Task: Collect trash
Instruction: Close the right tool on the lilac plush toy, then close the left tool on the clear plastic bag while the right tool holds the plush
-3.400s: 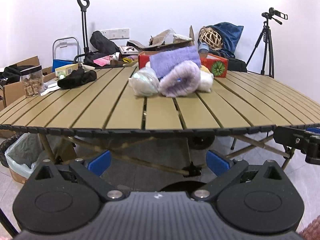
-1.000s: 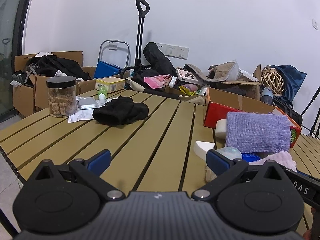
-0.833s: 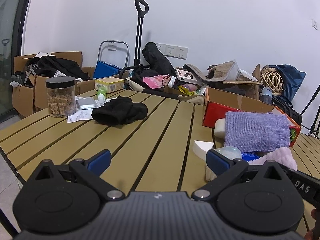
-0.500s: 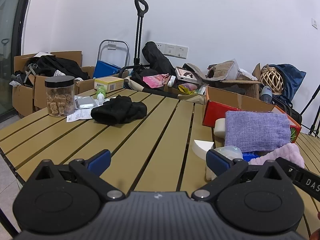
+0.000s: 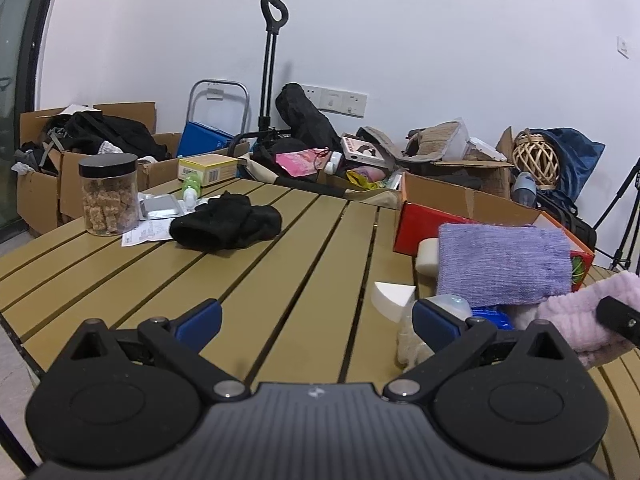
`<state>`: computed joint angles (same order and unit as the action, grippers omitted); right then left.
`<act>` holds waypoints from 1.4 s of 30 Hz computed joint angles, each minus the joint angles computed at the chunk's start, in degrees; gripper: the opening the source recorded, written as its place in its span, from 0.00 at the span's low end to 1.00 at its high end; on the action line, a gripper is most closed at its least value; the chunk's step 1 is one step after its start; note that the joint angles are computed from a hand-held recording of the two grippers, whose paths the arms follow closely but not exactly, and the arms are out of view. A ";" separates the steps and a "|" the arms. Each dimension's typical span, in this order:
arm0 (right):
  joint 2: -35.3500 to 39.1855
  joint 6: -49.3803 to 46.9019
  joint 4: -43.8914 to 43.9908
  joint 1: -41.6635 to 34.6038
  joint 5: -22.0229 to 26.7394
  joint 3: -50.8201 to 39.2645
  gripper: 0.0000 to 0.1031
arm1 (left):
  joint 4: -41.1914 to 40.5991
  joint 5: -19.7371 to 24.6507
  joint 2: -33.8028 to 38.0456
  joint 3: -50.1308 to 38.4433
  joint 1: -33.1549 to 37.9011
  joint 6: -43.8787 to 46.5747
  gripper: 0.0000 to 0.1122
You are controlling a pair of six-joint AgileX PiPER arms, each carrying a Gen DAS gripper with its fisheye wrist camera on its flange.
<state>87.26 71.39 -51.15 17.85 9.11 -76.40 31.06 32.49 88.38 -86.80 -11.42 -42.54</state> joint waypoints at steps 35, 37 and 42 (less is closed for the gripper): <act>-11.57 -2.73 -0.12 -11.42 -1.96 10.91 0.26 | -12.05 10.62 14.48 -18.59 -5.44 18.24 0.92; -11.42 -3.83 0.92 -11.47 -2.03 10.94 0.26 | -11.19 10.77 14.97 -19.28 -5.63 18.18 0.89; -10.86 -6.70 3.48 -11.14 -2.09 10.77 0.26 | -10.74 12.13 15.87 -20.69 -5.68 18.33 0.80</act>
<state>76.39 64.69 -47.67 6.71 7.02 -65.63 20.33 44.63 104.25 -107.49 -17.11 -24.20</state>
